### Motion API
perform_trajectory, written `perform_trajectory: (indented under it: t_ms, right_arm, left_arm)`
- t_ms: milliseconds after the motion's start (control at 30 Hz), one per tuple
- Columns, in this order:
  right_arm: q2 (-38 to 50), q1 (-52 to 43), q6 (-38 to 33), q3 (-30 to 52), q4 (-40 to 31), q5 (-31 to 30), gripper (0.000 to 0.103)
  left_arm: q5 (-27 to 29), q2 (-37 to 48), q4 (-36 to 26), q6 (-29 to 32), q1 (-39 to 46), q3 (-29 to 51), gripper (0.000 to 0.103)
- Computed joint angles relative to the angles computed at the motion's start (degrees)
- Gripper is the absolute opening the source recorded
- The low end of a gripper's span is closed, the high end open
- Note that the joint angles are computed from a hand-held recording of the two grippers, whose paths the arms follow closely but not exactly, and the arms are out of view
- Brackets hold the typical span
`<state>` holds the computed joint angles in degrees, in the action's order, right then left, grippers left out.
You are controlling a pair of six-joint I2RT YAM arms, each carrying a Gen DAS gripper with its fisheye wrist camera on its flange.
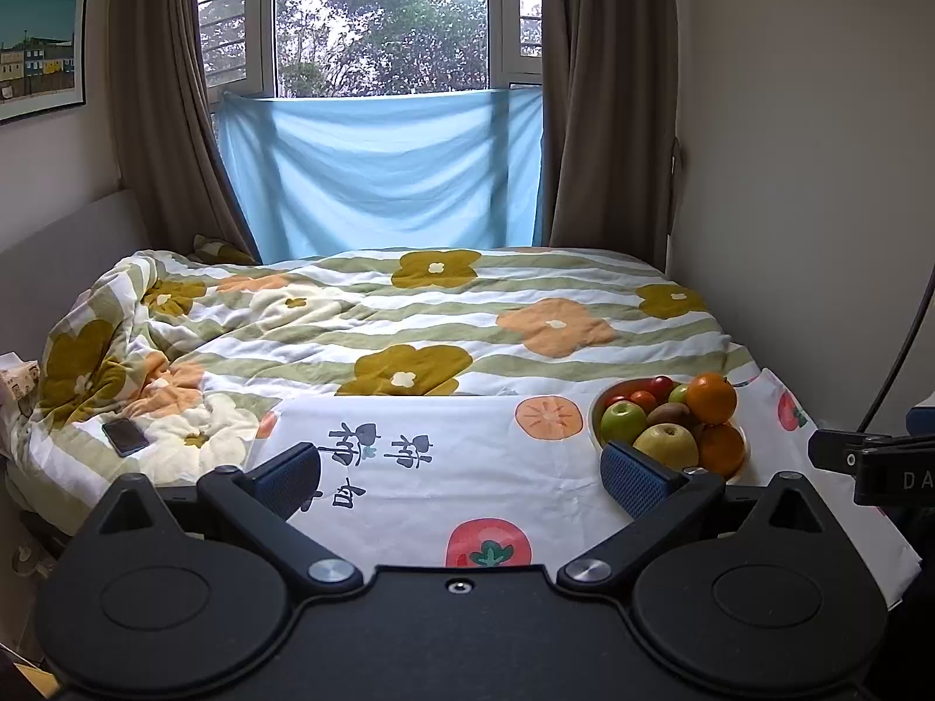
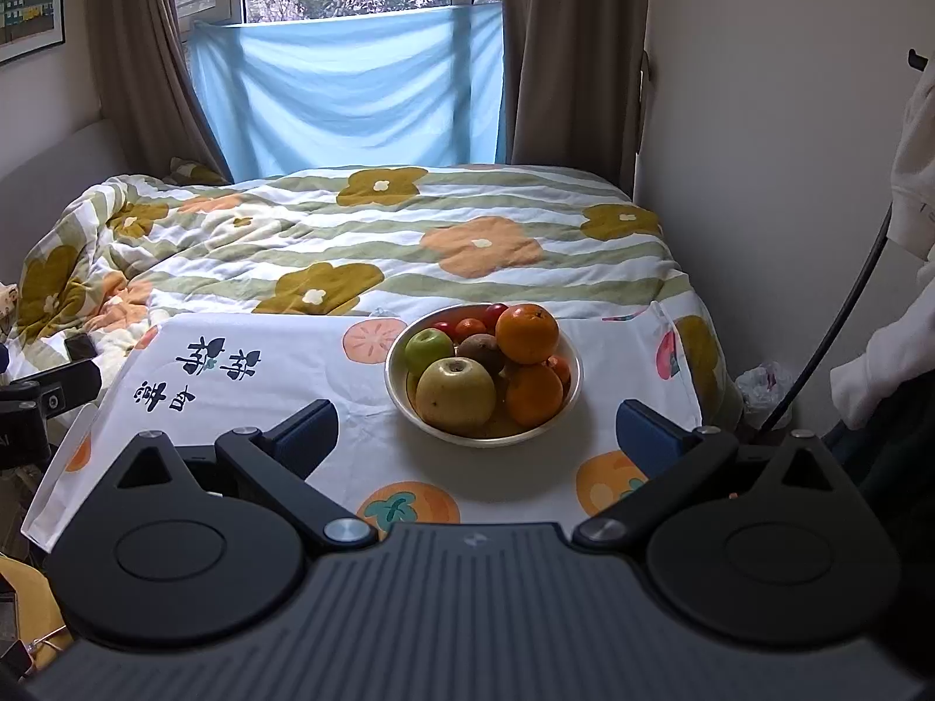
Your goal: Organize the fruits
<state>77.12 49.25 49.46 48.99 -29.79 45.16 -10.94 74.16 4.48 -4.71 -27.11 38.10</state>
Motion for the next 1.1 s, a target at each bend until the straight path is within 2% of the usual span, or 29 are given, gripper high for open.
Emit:
perform_trajectory:
  t_ms: [1100]
  right_arm:
    - [0.5, -1.5, -1.5, -0.4, 2.3, -2.1, 0.103]
  left_arm:
    - [0.3, 0.5, -0.6, -0.2, 0.7, 0.6, 0.103]
